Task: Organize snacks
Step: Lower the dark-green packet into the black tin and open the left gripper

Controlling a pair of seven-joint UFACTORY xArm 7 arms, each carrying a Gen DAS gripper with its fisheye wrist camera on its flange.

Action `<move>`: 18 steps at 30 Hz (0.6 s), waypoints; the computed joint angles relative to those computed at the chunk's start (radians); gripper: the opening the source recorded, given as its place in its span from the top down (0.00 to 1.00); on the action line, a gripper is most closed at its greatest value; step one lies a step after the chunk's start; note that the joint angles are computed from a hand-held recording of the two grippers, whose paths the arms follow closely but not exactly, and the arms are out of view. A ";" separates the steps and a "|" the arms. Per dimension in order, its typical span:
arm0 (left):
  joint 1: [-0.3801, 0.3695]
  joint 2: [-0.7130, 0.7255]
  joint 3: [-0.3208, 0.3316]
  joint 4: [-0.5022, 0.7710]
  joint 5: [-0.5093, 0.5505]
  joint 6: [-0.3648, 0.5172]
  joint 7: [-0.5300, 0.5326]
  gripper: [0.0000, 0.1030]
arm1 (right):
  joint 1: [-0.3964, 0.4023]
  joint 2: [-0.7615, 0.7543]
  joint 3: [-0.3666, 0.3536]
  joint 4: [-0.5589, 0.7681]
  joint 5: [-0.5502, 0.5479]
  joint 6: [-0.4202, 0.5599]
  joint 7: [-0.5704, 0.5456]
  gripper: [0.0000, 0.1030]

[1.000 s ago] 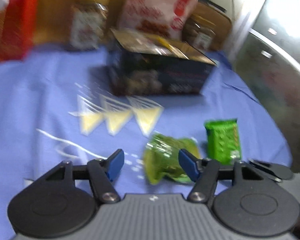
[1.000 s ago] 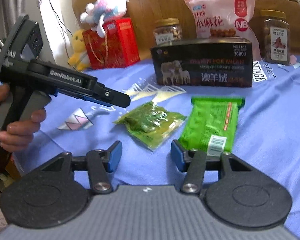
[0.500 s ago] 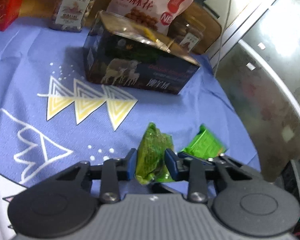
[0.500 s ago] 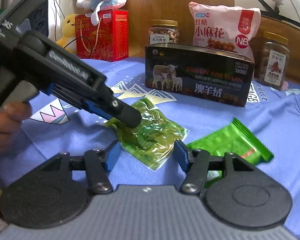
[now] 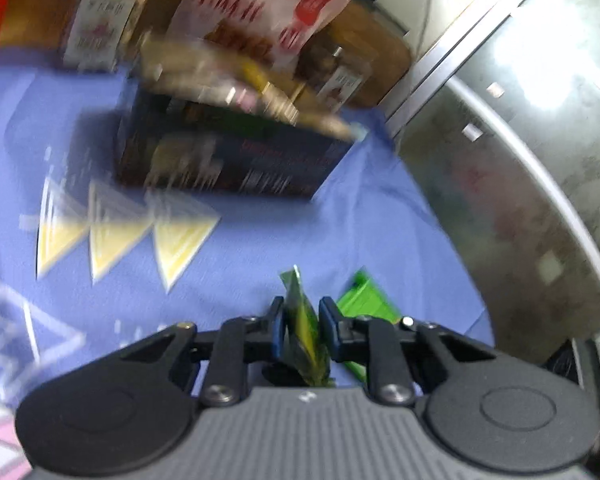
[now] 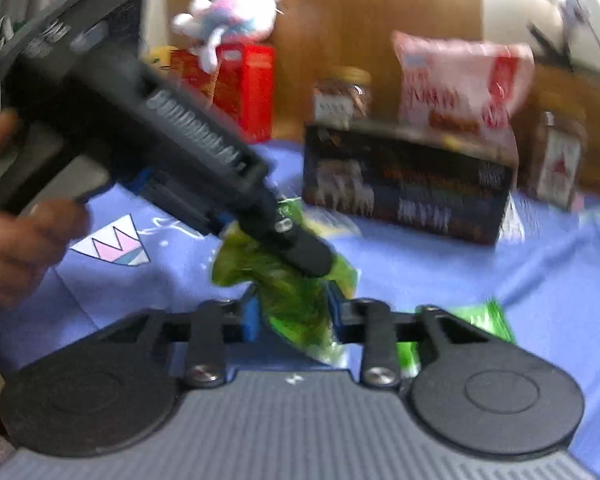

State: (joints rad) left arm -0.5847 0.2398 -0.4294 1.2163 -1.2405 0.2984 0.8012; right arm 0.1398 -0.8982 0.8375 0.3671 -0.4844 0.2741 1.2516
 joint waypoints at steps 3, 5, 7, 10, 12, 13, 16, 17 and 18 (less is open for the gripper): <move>-0.011 0.007 0.002 0.068 0.039 -0.026 0.016 0.82 | -0.080 -0.071 0.030 0.016 -0.056 -0.016 -0.013 0.67; -0.025 0.037 0.009 0.134 0.122 -0.048 -0.020 0.82 | -0.149 -0.107 0.021 0.023 -0.087 -0.060 -0.043 0.67; -0.043 0.095 0.015 0.225 0.227 -0.077 -0.062 0.82 | -0.242 -0.130 0.016 0.033 -0.110 -0.121 -0.084 0.67; -0.106 0.220 0.086 0.399 0.433 -0.057 -0.232 0.82 | -0.409 -0.129 0.022 0.052 -0.134 -0.223 -0.146 0.66; -0.158 0.310 0.153 0.522 0.561 -0.029 -0.350 0.82 | -0.488 -0.084 0.003 0.060 -0.127 -0.286 -0.187 0.66; -0.171 0.348 0.172 0.570 0.600 -0.019 -0.394 0.81 | -0.524 -0.044 -0.004 0.071 -0.125 -0.306 -0.214 0.66; -0.208 0.461 0.240 0.726 0.713 0.045 -0.535 0.76 | -0.627 0.032 0.033 0.103 -0.105 -0.335 -0.261 0.63; -0.229 0.488 0.278 0.763 0.758 0.062 -0.593 0.72 | -0.646 0.045 0.048 0.109 -0.094 -0.334 -0.271 0.59; -0.258 0.505 0.326 0.781 0.809 0.056 -0.649 0.69 | -0.665 0.054 0.060 0.112 -0.081 -0.341 -0.277 0.59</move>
State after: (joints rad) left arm -0.8432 0.7444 -0.1039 1.9969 -0.4313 0.3540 0.1518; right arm -0.5248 -0.8437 0.8971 0.4790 -0.5656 -0.0674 0.9741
